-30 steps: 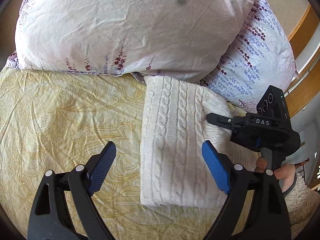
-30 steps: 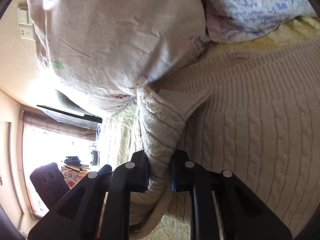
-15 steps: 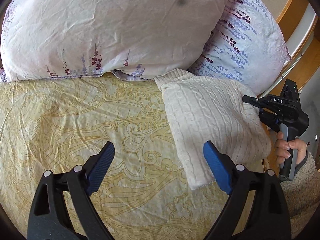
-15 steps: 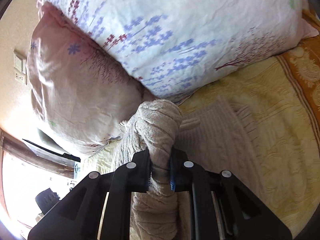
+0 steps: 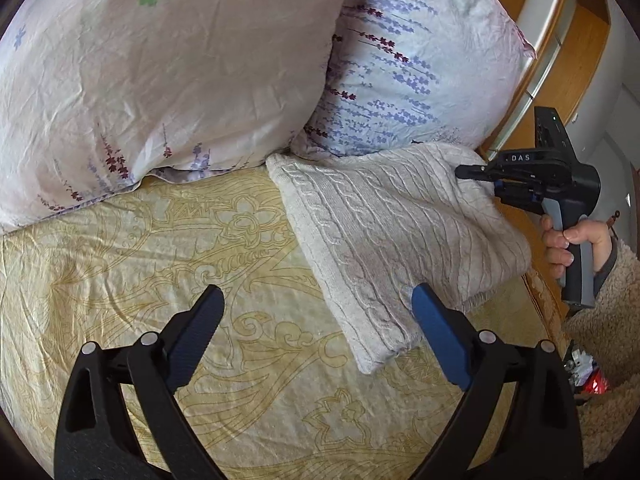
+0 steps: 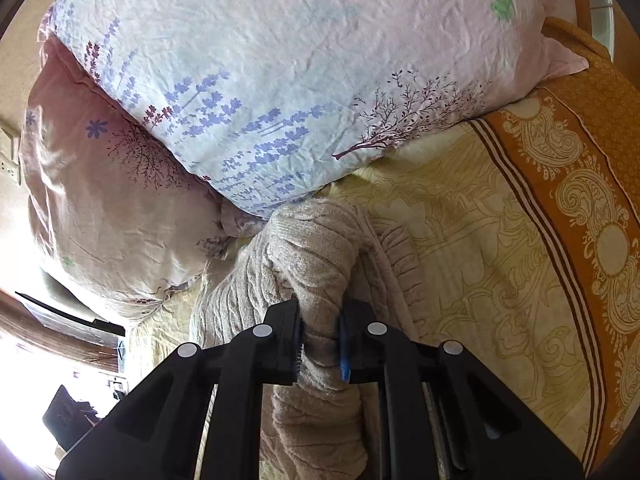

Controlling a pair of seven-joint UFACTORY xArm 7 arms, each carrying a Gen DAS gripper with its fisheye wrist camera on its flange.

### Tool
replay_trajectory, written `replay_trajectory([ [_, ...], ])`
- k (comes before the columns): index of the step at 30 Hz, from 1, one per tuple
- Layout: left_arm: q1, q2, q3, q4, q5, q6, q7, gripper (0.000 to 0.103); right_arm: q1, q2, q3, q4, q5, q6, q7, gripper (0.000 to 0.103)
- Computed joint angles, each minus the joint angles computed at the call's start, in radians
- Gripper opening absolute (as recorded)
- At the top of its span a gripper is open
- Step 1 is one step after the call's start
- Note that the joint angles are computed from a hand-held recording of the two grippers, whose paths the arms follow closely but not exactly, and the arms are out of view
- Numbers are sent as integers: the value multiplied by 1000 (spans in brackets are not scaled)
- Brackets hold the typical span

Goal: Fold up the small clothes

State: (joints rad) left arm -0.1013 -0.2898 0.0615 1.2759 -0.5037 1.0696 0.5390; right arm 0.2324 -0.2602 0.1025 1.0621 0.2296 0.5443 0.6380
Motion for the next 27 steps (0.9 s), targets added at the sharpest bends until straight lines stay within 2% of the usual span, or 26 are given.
replay_trajectory([
  [6, -12, -25, -19, -44, 43, -51, 39, 97, -29, 39, 5, 34, -66, 95, 40, 15],
  [10, -23, -35, -30, -62, 77, -74, 49, 99, -32, 46, -7, 13, -35, 111, 50, 20],
  [12, -28, -42, -32, -70, 93, -83, 58, 99, -43, 8, -4, -11, -51, 106, 80, 32],
  [13, -30, -44, -33, -74, 99, -90, 60, 100, -51, -24, 0, -32, -66, 100, 100, 47],
  [14, -32, -47, -32, -78, 102, -91, 62, 100, -55, -58, 1, -57, -73, 86, 111, 58],
  [17, -34, -51, -26, -84, 107, -84, 62, 100, -34, -161, -14, -136, -40, 54, 85, 60],
  [21, -36, -62, -19, -99, 99, -81, 62, 100, -13, -267, 6, -208, -46, 69, 64, 60],
  [27, -60, -119, -30, -179, 116, -193, 124, 100, 12, -290, 42, -242, -63, 102, 69, 59],
])
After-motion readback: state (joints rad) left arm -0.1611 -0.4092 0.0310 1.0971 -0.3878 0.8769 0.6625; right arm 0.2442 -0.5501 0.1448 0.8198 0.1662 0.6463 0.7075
